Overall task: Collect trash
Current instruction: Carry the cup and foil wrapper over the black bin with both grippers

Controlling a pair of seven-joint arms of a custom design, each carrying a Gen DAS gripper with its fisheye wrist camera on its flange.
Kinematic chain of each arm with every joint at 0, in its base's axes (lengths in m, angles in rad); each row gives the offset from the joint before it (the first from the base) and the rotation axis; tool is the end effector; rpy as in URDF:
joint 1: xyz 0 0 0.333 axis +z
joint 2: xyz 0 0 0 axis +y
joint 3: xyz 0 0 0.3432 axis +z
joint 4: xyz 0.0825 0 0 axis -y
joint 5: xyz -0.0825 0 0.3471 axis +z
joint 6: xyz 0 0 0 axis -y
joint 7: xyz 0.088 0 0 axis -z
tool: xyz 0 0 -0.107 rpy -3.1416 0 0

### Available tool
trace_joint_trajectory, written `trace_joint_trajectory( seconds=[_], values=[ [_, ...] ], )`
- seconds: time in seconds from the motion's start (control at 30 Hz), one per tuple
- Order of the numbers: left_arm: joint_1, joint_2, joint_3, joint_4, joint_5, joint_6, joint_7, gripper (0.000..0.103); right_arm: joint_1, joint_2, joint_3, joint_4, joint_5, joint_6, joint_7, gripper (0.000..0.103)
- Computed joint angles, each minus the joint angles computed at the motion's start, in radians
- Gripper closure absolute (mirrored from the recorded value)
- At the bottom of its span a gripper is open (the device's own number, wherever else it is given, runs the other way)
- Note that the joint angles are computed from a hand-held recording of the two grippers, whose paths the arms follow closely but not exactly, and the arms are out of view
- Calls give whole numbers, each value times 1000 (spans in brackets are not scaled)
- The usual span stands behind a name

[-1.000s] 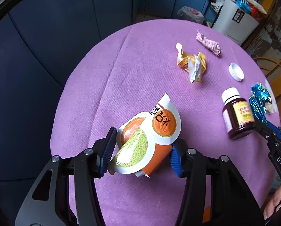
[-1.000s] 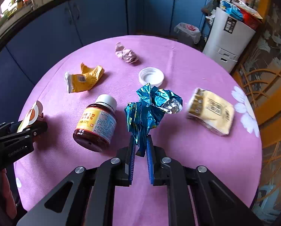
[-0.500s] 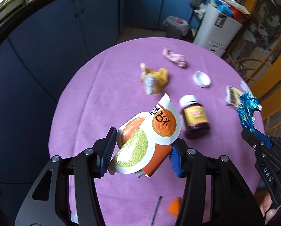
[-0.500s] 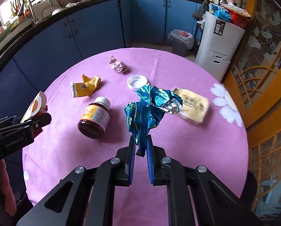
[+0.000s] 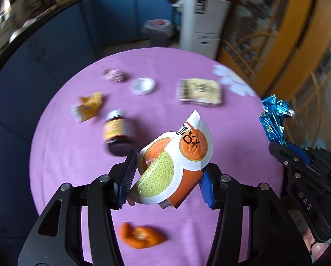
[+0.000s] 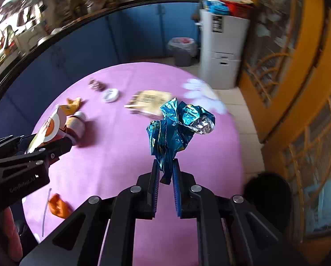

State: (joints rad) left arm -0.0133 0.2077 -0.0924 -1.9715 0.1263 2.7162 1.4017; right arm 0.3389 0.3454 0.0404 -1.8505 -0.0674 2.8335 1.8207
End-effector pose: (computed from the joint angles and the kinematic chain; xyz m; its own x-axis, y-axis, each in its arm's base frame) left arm 0.6100 -0.0654 0.4746 -0.0307 -0.9995 0.0022 -0.8566 0.0252 -0.5154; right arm 0.6110 0.2438 0.4583 0.2122 -0.9713 -0.1073 -0.8026 -0.1106 -0.5862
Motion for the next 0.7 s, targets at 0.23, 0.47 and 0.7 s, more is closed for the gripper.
trace_joint_trajectory(
  seconds=[0.23,0.47,0.7],
  values=[
    [-93,51,-43,74,58,-31,16,50,-66,-85,-41,-161,25,68,49,91],
    [-196,139,-61,191,112,-75,27,50,-142,-140,-71,-284,39,115,84,91],
    [-278,262,-70,368,129,-166,46,49,-218,-138,-61,-331,99,145,55,91]
  ],
)
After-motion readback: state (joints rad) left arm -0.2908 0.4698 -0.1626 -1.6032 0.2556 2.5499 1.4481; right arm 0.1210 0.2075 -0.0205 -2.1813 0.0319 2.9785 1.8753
